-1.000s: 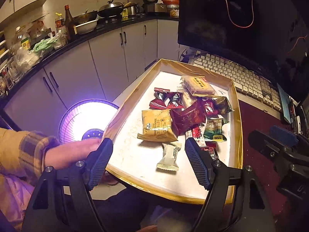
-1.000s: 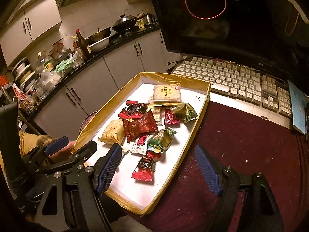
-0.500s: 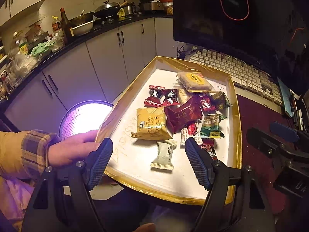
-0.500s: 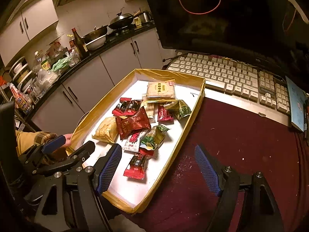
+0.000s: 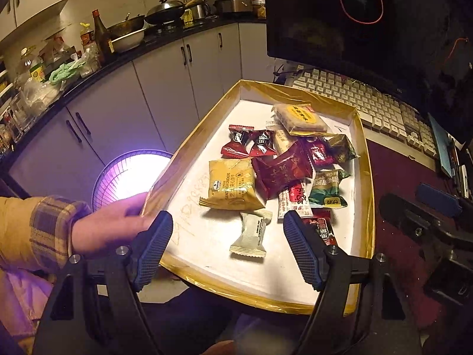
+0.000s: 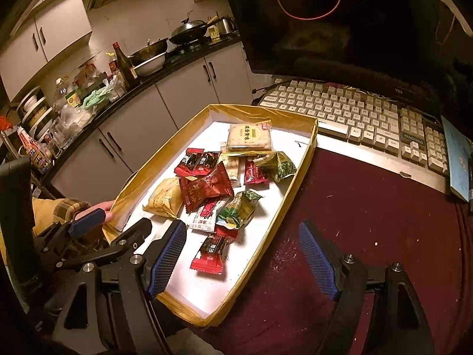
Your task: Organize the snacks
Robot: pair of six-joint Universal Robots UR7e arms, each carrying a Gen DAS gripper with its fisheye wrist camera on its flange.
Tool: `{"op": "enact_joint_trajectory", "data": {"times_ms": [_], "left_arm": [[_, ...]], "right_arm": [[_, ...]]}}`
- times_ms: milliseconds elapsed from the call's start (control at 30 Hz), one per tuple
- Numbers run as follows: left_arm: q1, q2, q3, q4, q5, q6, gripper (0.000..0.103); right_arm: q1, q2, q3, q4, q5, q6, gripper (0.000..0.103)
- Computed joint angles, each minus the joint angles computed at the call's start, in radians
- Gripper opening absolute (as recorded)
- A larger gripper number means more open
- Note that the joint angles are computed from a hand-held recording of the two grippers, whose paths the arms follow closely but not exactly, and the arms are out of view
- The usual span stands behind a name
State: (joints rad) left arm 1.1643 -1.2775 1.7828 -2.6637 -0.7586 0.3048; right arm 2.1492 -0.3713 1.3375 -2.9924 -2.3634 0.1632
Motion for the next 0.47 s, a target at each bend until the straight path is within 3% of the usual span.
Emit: {"op": "enact_joint_trajectory", "data": {"times_ms": [467], "left_arm": [[-0.005, 0.016, 0.01, -0.036, 0.02, 0.021, 0.077]], "right_arm": [[-0.025, -0.007, 0.028, -0.038, 0.048, -0.019, 0.08]]}}
